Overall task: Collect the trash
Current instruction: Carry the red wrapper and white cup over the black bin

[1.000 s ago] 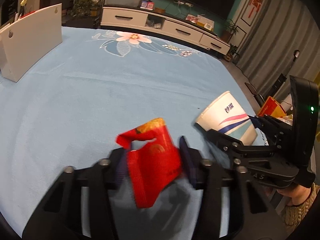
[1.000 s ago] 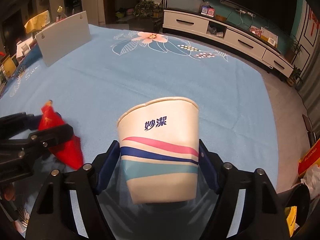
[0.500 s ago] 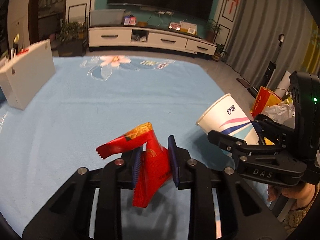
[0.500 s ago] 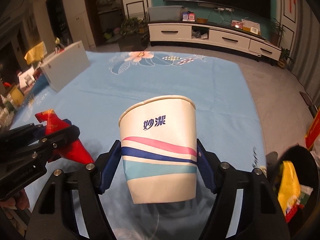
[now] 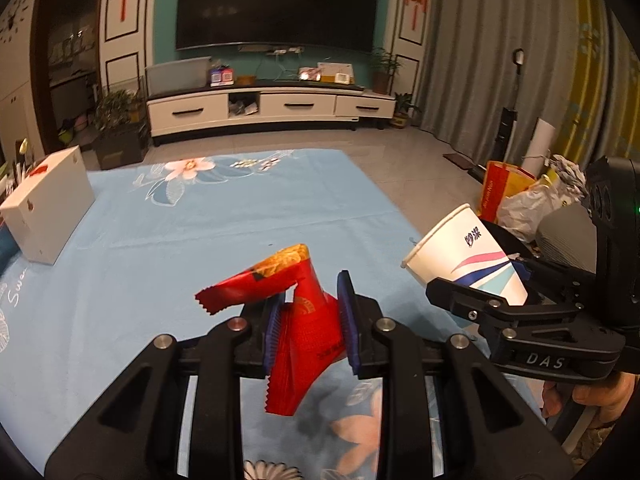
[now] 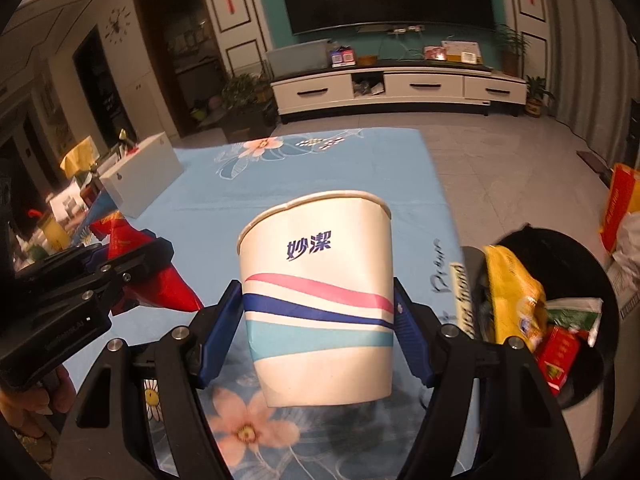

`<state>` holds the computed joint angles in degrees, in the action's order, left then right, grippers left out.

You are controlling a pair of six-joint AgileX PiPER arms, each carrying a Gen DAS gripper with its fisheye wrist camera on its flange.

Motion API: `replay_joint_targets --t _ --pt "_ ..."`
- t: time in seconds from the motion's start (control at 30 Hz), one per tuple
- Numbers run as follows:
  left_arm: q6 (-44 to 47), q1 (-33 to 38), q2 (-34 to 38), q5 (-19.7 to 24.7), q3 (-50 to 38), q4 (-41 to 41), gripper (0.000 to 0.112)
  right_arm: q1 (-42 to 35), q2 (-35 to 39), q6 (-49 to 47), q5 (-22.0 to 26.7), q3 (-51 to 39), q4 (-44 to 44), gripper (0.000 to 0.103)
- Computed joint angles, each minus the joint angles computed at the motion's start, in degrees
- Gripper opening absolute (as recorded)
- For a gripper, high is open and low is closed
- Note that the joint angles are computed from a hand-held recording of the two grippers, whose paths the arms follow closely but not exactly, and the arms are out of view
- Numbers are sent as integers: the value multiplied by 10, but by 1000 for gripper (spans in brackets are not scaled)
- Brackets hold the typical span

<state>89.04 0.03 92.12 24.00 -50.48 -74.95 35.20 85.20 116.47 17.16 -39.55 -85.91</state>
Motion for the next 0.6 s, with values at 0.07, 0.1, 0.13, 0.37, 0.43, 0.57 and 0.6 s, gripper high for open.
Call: replay_joint_targets --t 0.07,0.1,0.13,0.37,0.43,0.57,0.6 --pt "-4 -14 -18 -3 11 4 28 2 -30 7 10 27 4 71" --pt "-7 -21 -26 -5 16 7 28 2 -43 12 15 38 3 71" --pt "-13 -30 -32 -6 19 12 28 1 -61 17 21 52 3 71" --pt "-53 -103 -54 -36 32 41 28 -24 -169 23 47 136 22 71" --pt "-63 -127 -58 -48 35 47 28 -41 -200 10 46 159 35 71" --pt "-103 -178 -59 -68 31 73 28 -84 -257 -17 38 199 59 71" --pt "-118 -193 -55 -72 26 84 28 -95 -268 -20 35 208 63 71"
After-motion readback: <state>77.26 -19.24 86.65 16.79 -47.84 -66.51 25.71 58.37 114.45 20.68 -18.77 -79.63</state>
